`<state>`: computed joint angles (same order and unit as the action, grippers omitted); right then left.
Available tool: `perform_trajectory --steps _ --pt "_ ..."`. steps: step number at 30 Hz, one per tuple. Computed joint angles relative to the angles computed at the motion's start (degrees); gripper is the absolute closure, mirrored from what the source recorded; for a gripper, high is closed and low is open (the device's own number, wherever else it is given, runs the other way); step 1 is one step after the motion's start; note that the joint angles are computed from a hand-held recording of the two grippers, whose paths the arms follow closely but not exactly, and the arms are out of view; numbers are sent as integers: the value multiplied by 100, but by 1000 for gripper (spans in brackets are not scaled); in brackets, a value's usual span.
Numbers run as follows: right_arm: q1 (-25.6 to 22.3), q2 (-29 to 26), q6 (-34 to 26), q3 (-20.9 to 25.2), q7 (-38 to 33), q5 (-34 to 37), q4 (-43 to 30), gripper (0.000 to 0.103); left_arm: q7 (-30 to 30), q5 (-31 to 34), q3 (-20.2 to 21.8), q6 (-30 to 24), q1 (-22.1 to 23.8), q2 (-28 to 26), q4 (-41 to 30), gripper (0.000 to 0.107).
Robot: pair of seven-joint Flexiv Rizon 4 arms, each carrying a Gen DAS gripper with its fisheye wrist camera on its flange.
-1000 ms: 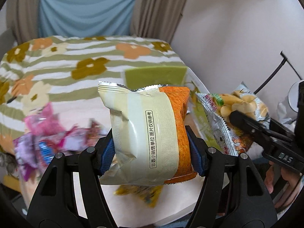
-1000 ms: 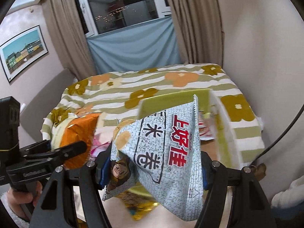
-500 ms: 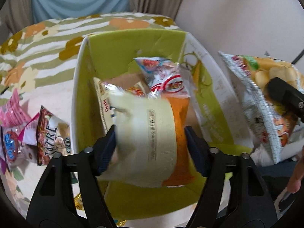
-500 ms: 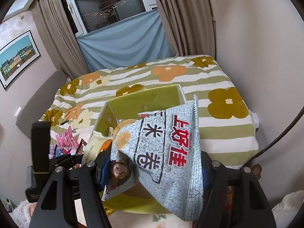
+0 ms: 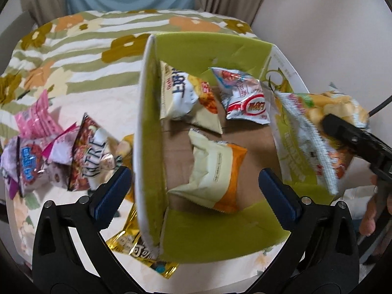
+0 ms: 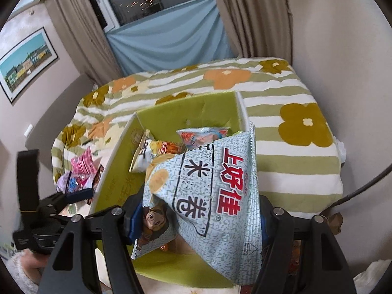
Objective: Organize snacks
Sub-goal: 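Carry both bags into the yellow-green box and open both tools, then move both tools back toward the remaining snacks on the table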
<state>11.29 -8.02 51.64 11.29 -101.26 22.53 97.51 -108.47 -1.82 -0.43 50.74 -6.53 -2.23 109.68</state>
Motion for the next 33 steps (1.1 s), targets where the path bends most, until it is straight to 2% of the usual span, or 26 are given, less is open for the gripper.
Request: perform_trajectory --steps 4,7,9,10,11,18,21,30,33 --pt "33 -229 -200 68 -144 169 -240 37 -219 267 41 -137 18 230 72 5" --pt "69 -344 -117 116 -176 210 -317 35 -312 371 45 -233 56 377 127 5" --pt "84 -376 3 147 -179 221 -321 26 -400 533 44 -335 88 504 169 5" --pt "84 -382 65 162 -177 246 -325 14 -434 588 40 -388 107 550 183 5" --pt "72 -367 126 180 -187 290 -309 7 -484 651 43 -436 124 629 228 5" --pt "106 -144 546 221 -311 211 48 7 -640 645 81 -380 259 1193 734 5" --pt "112 -42 473 237 -322 312 77 7 -588 627 84 -333 326 1386 874 5" --pt "430 688 706 243 -118 283 562 7 124 284 291 -163 488 2137 1373 5" --pt "622 952 856 256 178 163 790 7 437 131 414 -227 572 2444 1557 5"
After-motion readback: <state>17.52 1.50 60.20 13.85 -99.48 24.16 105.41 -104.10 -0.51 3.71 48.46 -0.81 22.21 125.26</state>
